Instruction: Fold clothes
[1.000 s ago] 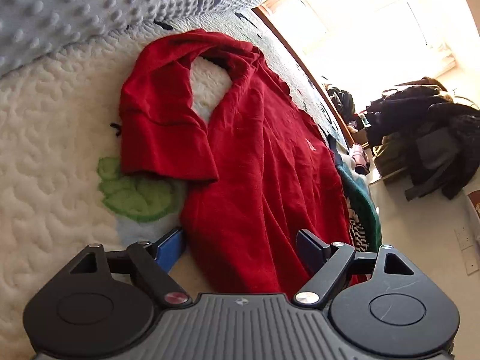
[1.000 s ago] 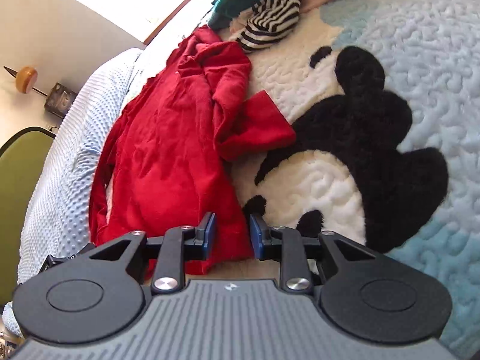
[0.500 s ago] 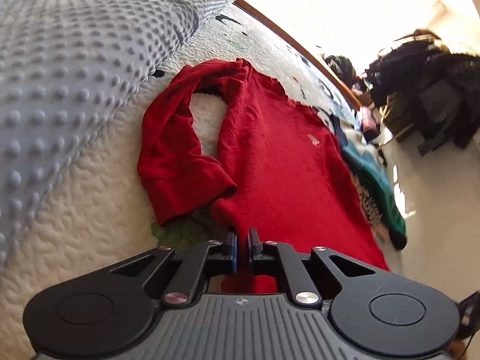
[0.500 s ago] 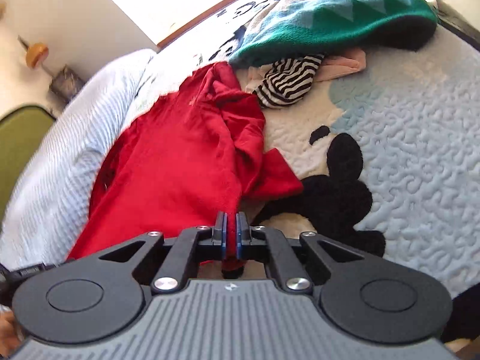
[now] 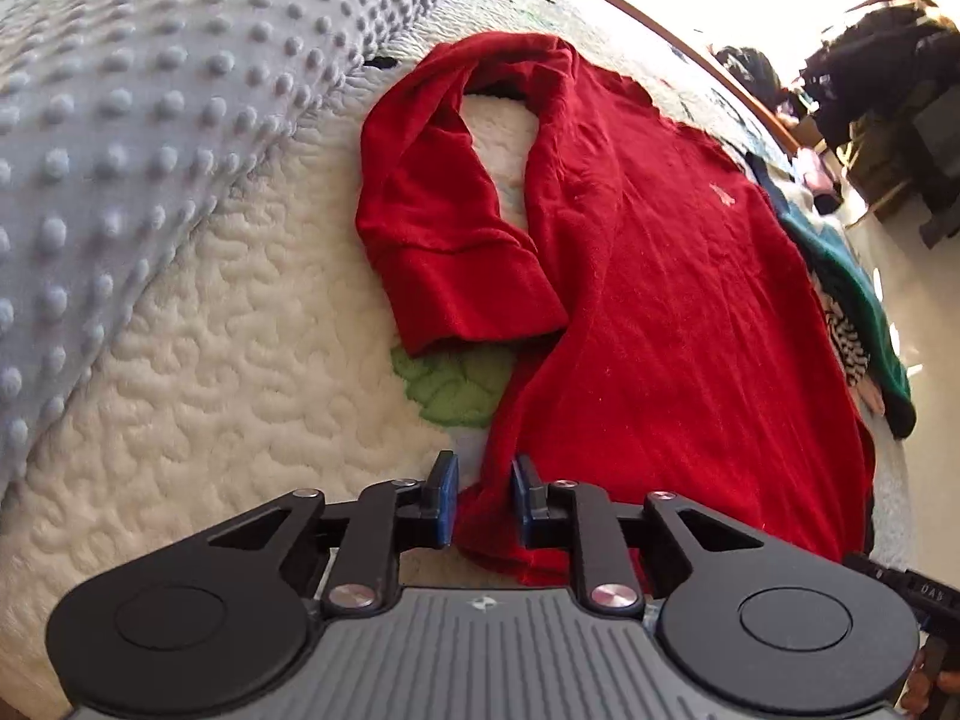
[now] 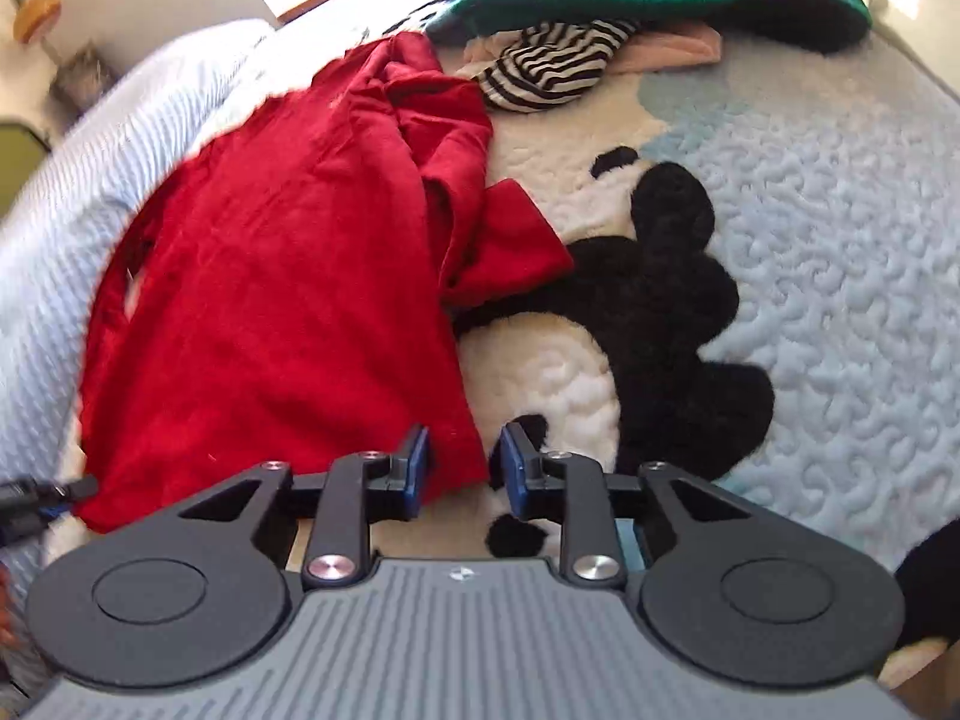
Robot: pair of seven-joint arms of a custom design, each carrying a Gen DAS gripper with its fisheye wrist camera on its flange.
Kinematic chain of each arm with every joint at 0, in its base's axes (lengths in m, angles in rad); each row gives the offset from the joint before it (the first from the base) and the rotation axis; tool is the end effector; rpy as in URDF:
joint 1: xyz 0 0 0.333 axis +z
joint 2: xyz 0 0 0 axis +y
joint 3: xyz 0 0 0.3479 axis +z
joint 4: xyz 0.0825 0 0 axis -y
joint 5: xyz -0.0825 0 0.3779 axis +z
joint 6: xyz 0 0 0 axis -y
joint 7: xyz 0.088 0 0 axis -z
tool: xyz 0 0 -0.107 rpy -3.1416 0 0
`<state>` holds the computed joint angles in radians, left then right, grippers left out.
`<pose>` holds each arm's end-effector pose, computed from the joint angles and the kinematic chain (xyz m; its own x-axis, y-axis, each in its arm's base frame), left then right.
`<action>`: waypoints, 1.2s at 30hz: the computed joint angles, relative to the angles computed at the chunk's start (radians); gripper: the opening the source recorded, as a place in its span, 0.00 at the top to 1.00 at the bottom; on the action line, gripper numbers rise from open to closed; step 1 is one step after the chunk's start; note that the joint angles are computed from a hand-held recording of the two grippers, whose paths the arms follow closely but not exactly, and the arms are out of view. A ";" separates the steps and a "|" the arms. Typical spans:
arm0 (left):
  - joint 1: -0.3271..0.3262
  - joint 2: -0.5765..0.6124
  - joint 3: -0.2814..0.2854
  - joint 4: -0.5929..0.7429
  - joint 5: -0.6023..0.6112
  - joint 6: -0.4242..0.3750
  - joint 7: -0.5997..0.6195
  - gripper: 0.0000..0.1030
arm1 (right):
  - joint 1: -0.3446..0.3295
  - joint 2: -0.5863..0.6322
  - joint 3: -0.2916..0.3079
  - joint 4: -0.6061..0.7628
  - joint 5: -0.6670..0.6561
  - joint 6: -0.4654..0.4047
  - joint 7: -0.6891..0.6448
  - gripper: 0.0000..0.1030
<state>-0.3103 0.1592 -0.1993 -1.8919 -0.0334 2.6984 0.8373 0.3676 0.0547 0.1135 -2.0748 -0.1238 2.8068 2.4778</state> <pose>0.5665 -0.3063 0.5315 0.1315 -0.8835 0.4496 -0.8499 -0.3339 -0.4077 0.5306 0.2822 0.5172 -0.1815 -0.8850 -0.4288 -0.7988 0.3870 -0.4606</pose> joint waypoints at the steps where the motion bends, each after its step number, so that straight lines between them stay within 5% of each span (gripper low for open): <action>1: 0.005 -0.008 -0.005 -0.014 -0.022 0.022 0.007 0.71 | -0.002 -0.010 0.000 -0.021 0.021 0.033 0.013 0.73; 4: 0.008 -0.020 -0.011 -0.038 -0.043 0.045 0.032 0.56 | -0.007 -0.036 -0.003 -0.072 0.050 0.091 0.054 0.73; 7: -0.005 -0.004 -0.002 -0.041 -0.019 0.079 -0.007 0.55 | -0.010 -0.033 0.001 -0.095 0.138 0.128 0.038 0.75; 8: -0.012 0.004 0.004 -0.034 0.000 0.085 -0.025 0.62 | -0.010 -0.026 0.009 -0.102 0.203 0.159 0.002 0.87; 9: -0.020 0.013 0.010 -0.026 0.021 0.088 -0.042 0.91 | -0.020 -0.021 0.021 -0.099 0.197 0.164 0.021 0.89; 14: -0.069 -0.041 0.049 -0.029 0.260 0.103 -0.106 0.93 | -0.001 -0.077 -0.008 -0.047 -0.272 0.069 0.241 0.93; 16: -0.074 -0.060 0.042 -0.024 0.344 0.051 -0.160 0.93 | -0.001 -0.086 0.005 -0.012 -0.323 -0.018 0.226 0.93; 19: -0.073 -0.014 0.013 0.039 0.287 -0.132 -0.118 0.91 | 0.015 -0.033 0.015 0.047 -0.235 -0.188 0.114 0.94; 20: -0.065 -0.015 0.004 0.031 0.301 -0.134 -0.141 0.88 | 0.020 -0.011 0.014 0.056 -0.220 -0.230 0.097 0.95; 26: -0.052 -0.062 0.002 -0.003 0.351 -0.107 -0.201 0.80 | 0.012 -0.089 0.006 -0.024 -0.302 -0.192 0.201 0.92; 28: -0.049 -0.070 0.011 -0.017 0.435 -0.034 -0.292 0.72 | -0.006 -0.099 0.002 -0.038 -0.356 -0.138 0.274 0.90; 30: -0.055 -0.036 0.012 0.028 0.512 -0.044 -0.347 0.57 | -0.019 -0.075 -0.004 -0.030 -0.353 -0.068 0.302 0.89; 34: -0.053 0.061 -0.014 0.129 0.372 -0.165 -0.176 0.61 | -0.010 0.007 0.003 0.035 -0.299 -0.069 0.211 0.88; 36: -0.085 0.062 0.009 0.116 0.440 -0.168 -0.153 0.68 | 0.004 0.025 0.008 0.053 -0.290 -0.086 0.127 0.89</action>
<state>-0.3954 0.2214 -0.1899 -1.7763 0.4065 2.5306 0.6844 0.3712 0.0795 0.1219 -2.0215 -0.4138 2.7206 2.6048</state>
